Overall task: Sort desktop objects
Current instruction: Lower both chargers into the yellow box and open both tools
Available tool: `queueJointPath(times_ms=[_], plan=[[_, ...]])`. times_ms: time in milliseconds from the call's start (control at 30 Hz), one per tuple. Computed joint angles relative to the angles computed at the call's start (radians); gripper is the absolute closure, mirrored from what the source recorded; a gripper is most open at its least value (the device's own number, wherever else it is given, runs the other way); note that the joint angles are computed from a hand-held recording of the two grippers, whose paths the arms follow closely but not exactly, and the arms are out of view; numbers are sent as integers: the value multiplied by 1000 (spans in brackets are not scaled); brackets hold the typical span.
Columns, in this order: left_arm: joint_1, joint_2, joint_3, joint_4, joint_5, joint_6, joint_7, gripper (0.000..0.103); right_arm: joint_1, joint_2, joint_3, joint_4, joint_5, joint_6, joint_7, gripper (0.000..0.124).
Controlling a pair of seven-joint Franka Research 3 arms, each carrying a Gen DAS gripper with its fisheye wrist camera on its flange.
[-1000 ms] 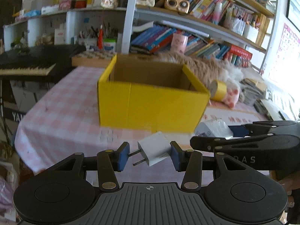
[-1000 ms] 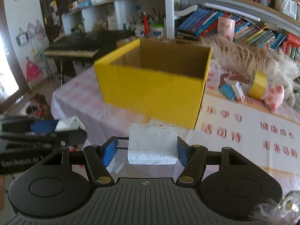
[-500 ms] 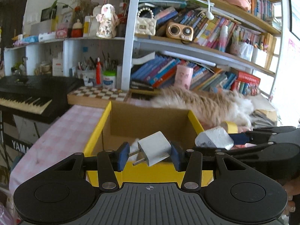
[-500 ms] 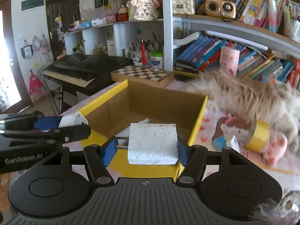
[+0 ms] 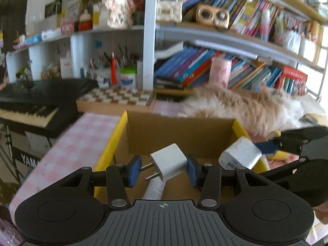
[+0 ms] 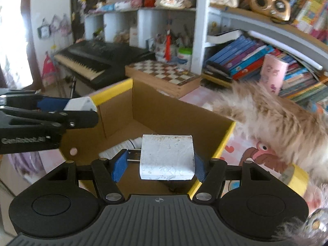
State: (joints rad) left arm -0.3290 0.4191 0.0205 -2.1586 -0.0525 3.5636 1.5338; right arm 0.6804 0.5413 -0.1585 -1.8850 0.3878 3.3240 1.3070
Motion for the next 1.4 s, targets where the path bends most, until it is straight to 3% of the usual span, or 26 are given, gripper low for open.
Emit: queueJointPath(times_ms=[267, 400, 567, 967, 1100, 1167, 1300, 1400], plan=[[-87, 85, 90, 127, 24, -161, 32, 58, -87, 99, 45, 163, -177, -179, -88, 62], [-31, 106, 45, 166, 102, -228, -14, 57, -149, 148, 96, 270, -264, -340, -135, 62], [-25, 124, 47, 198, 175, -293, -55, 57, -206, 176, 154, 344, -329, -470, -209, 62], [24, 132, 15, 223, 327, -331, -168, 57, -245, 207, 198, 424, -347, -598, -326, 61], [-43, 133, 94, 217, 359, -309, -232, 54, -236, 209, 187, 424, -347, -593, -310, 61], [-80, 132, 135, 212, 372, -302, -254, 38, -233, 208, 183, 423, -346, -591, -299, 61], [-248, 132, 317, 184, 353, -270, -304, 25, -228, 194, 177, 385, -343, -526, -271, 57], [-319, 116, 390, 143, 320, -224, -306, 21, -218, 175, 166, 334, -338, -445, -241, 51]])
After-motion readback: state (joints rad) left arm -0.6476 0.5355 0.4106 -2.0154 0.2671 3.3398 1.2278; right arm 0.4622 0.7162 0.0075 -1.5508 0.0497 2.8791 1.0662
